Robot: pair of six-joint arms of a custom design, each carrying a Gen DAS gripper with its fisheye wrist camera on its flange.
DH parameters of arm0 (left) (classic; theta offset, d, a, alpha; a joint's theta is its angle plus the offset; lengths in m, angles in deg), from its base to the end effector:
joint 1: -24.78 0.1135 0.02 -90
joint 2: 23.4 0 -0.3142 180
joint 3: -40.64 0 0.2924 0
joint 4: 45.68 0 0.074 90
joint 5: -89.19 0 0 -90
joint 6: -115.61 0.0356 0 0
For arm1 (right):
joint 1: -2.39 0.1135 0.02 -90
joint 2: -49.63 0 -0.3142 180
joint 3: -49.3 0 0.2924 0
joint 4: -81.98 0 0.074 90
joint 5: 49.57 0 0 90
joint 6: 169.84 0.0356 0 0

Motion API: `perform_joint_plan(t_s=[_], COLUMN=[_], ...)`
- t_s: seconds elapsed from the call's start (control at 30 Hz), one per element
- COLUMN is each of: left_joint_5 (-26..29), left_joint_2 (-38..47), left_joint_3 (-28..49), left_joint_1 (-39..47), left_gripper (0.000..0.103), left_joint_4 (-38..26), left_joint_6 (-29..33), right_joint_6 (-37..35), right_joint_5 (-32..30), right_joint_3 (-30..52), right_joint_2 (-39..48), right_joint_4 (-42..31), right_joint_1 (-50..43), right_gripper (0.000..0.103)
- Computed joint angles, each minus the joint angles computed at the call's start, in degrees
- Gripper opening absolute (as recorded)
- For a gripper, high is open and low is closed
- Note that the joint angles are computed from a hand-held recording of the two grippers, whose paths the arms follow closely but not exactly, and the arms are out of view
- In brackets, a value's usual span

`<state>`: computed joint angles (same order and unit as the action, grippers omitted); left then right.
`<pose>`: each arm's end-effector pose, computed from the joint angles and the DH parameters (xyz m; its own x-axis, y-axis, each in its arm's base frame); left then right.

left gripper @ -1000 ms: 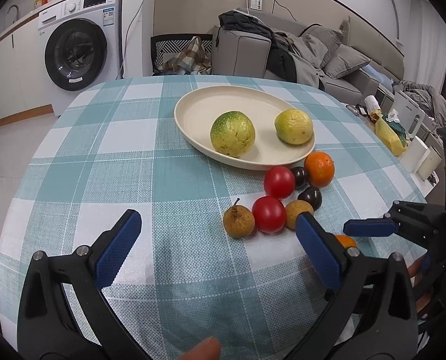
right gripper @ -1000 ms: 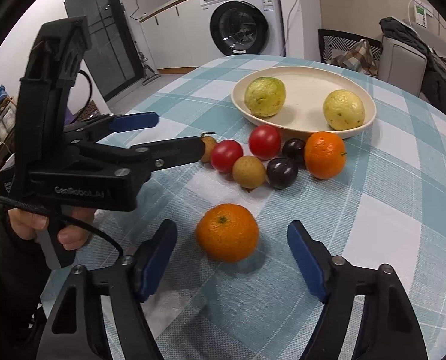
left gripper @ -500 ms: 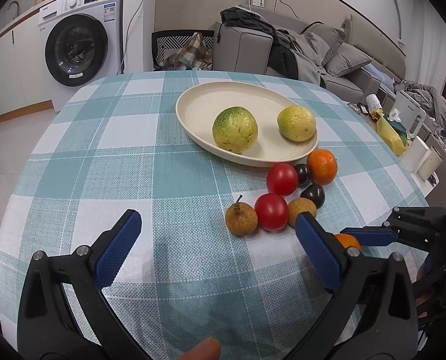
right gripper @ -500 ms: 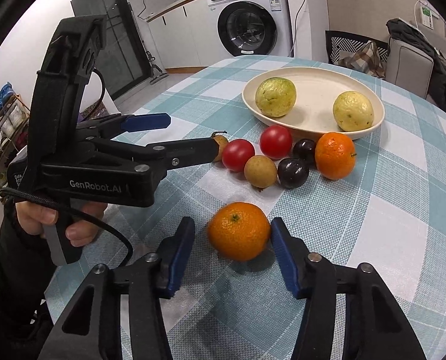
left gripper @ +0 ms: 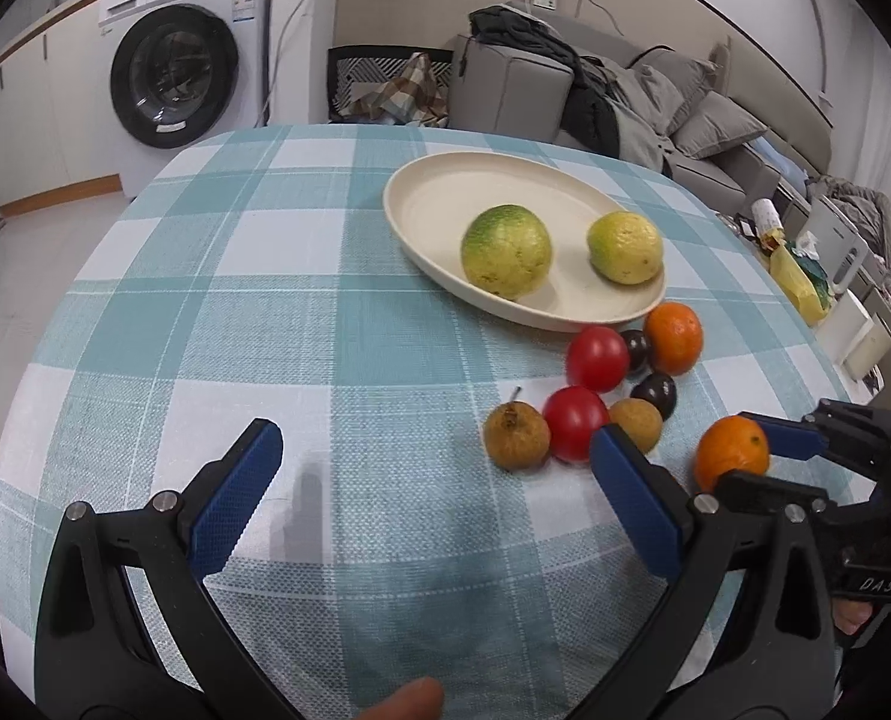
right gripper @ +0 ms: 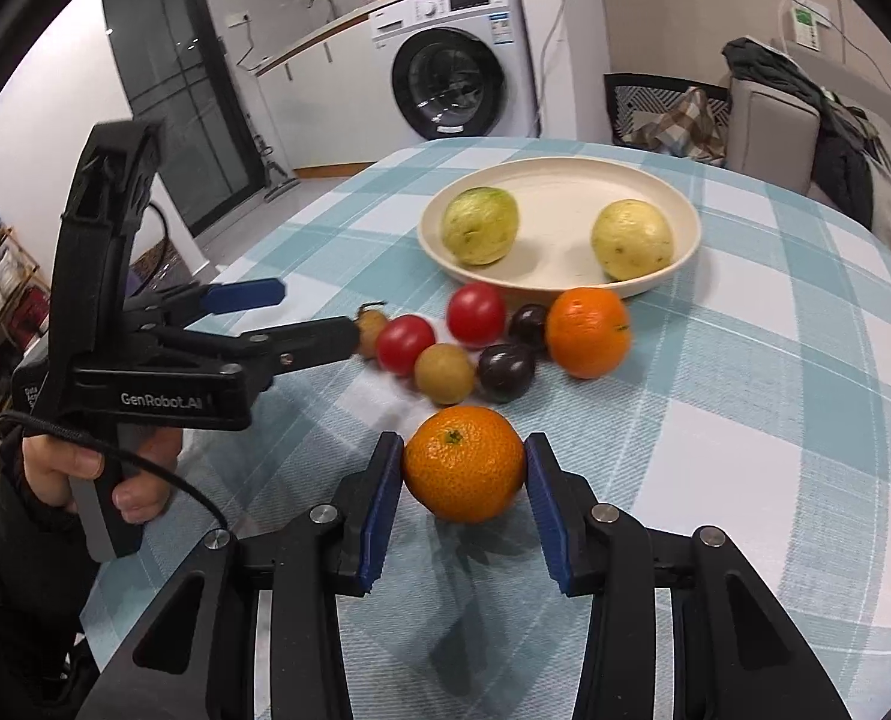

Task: Organize fruits
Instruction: 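Grasp an orange with the right tool while the left tool grasps the small brown pear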

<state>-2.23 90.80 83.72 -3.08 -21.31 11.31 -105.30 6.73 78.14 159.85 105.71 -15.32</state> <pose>0.2820 -0.1481 0.0436 -0.7357 0.1096 -0.6684 0.2791 0.9482 -0.1517 0.2231 -0.0505 0.0317 -0.7138 -0.1475 -0.6846 -0.3728 0.9076 0.1932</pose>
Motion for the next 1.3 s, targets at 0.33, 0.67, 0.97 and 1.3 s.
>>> perform_joint_plan(t_s=[0.33,0.67,0.97,1.3], left_joint_5=[1.3,5.5,12.9,12.3], left_joint_2=[1.6,2.0,2.4,1.8], left_joint_3=[2.1,2.5,2.1,0.7], left_joint_1=[1.7,0.9,1.3,1.1], left_gripper=[0.098,0.065,0.022,0.022], left_joint_4=[-3.6,-3.4,-2.1,0.5], left_joint_6=[-1.4,2.1,4.0,4.0], right_joint_6=[1.3,1.2,1.5,1.2], right_joint_5=[-0.2,-0.1,-0.2,-0.5], right_joint_3=[1.6,1.0,1.2,1.4], right_joint_2=[0.5,0.5,0.6,0.9], right_joint_4=[-1.4,-0.8,-0.8,-0.6], right_joint_1=[-1.9,-1.8,-1.8,-2.1], right_gripper=[0.042,0.042,0.042,0.042])
